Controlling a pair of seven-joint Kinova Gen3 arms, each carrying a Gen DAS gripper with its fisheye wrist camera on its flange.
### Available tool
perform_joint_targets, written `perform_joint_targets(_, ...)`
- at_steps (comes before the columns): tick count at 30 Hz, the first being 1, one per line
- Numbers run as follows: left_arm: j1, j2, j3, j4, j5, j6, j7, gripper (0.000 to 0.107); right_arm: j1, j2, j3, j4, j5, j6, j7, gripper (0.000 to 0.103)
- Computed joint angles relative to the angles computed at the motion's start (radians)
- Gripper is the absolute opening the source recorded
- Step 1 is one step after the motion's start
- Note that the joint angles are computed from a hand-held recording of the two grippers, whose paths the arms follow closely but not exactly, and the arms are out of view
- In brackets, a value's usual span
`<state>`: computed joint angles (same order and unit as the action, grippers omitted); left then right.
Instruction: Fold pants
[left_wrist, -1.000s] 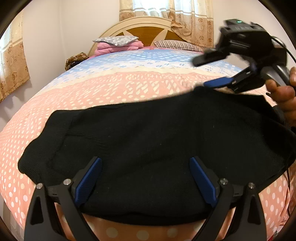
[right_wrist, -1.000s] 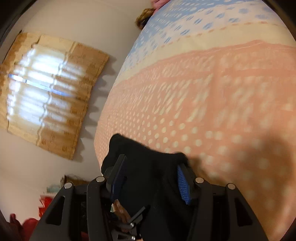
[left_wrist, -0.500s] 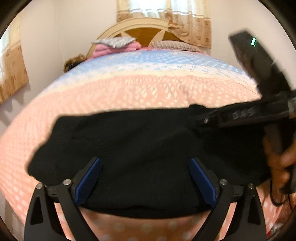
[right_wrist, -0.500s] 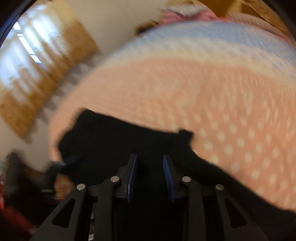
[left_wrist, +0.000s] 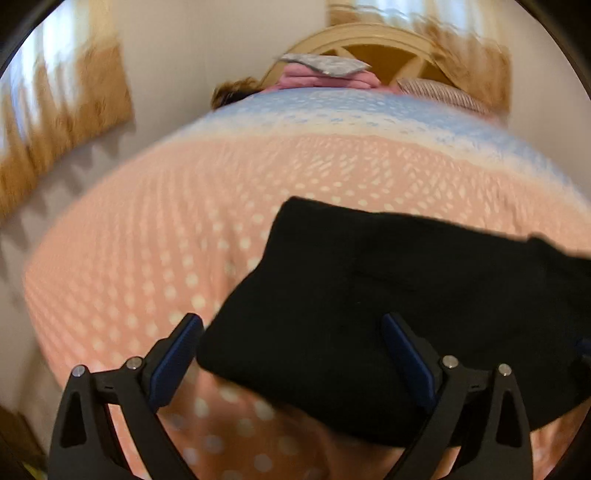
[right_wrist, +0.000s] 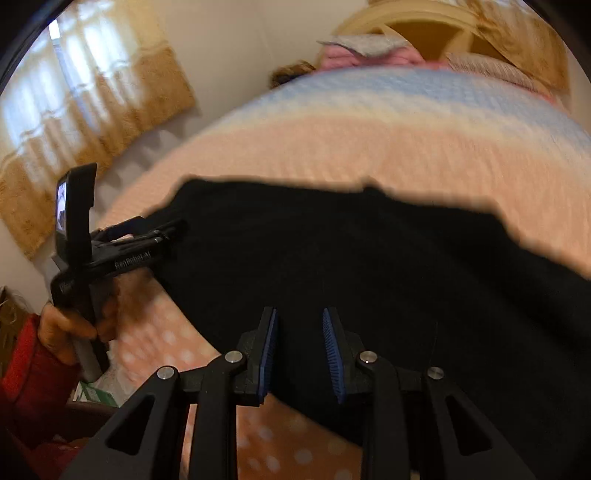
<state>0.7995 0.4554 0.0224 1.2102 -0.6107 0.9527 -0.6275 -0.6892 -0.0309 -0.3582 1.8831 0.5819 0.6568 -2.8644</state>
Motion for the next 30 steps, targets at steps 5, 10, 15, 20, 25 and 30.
perform_joint_targets(5, 0.031, 0.021, -0.006, -0.108, 0.002, 0.11, -0.031, 0.099, 0.228, -0.036, -0.224, -0.038, 0.008, 0.059, -0.02, 0.028)
perform_joint_targets(10, 0.067, 0.011, 0.026, -0.143, -0.036, 0.045, -0.075, 0.099, 0.448, -0.215, -0.366, -0.027, 0.142, 0.262, -0.175, 0.074)
perform_joint_targets(15, 0.094, 0.087, 0.056, -0.265, 0.034, 0.03, -0.186, 0.099, 0.614, -0.296, -0.227, -0.038, 0.099, 0.465, -0.056, 0.08)
perform_joint_targets(20, 0.132, 0.206, 0.064, -0.452, 0.131, 0.132, -0.313, 0.099, 0.624, -0.153, 0.004, -0.078, 0.023, 0.527, 0.138, 0.08)
perform_joint_targets(25, 0.161, 0.213, 0.005, -0.437, 0.174, 0.122, -0.323, 0.1, 0.524, -0.096, 0.236, -0.039, -0.066, 0.485, 0.232, 0.069)
perform_joint_targets(30, 0.172, 0.224, -0.017, -0.465, 0.192, 0.147, -0.323, 0.102, 0.588, -0.25, 0.309, 0.029, -0.183, 0.383, 0.259, 0.006)
